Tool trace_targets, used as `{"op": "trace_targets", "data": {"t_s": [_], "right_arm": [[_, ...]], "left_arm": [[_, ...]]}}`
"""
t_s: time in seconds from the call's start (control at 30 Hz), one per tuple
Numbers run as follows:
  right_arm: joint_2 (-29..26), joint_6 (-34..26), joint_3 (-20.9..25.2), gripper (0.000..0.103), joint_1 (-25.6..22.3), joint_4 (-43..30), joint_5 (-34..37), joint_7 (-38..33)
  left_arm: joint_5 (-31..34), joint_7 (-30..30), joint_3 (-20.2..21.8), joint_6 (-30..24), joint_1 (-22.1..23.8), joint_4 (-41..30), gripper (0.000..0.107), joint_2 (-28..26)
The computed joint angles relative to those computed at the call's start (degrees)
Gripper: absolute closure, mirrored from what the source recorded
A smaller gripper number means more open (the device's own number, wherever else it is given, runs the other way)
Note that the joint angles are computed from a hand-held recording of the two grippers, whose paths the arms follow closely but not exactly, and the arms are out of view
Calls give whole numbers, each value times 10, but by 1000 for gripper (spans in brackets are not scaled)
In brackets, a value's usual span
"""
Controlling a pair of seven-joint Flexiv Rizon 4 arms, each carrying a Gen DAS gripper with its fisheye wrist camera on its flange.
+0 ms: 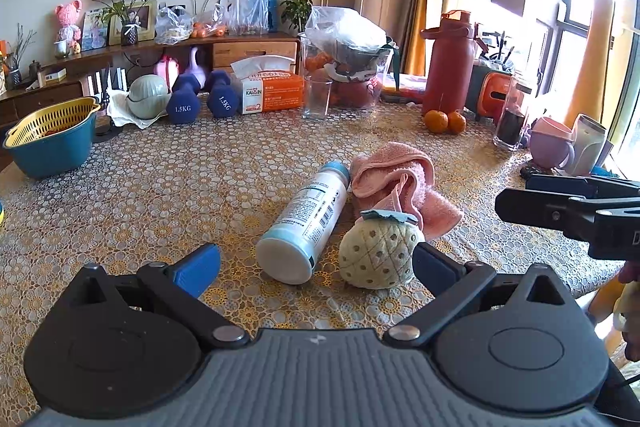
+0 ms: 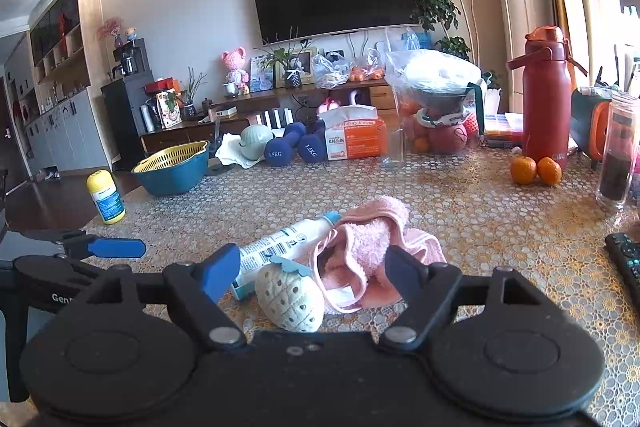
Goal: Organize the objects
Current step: 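Lower the white bottle onto the table and open the left gripper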
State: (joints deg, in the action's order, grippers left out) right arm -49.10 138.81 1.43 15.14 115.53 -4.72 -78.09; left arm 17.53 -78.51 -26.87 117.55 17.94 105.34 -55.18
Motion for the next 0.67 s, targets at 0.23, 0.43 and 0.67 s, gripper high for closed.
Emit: {"op": "trace_targets", "data": {"t_s": [0.23,0.43,0.67], "right_arm": [[-4,19,0,23,9,14,23,0],[-6,24,-7,22,25,18,43,-15],[-6,25,-8,22,30,19,51,-24]], "left_arm": [[-1,-3,7,7,-9,0,4,0],[0,-7,14,13,-14,-1,4,-1],[0,-13,24,18,-21,-1,4,3]]}}
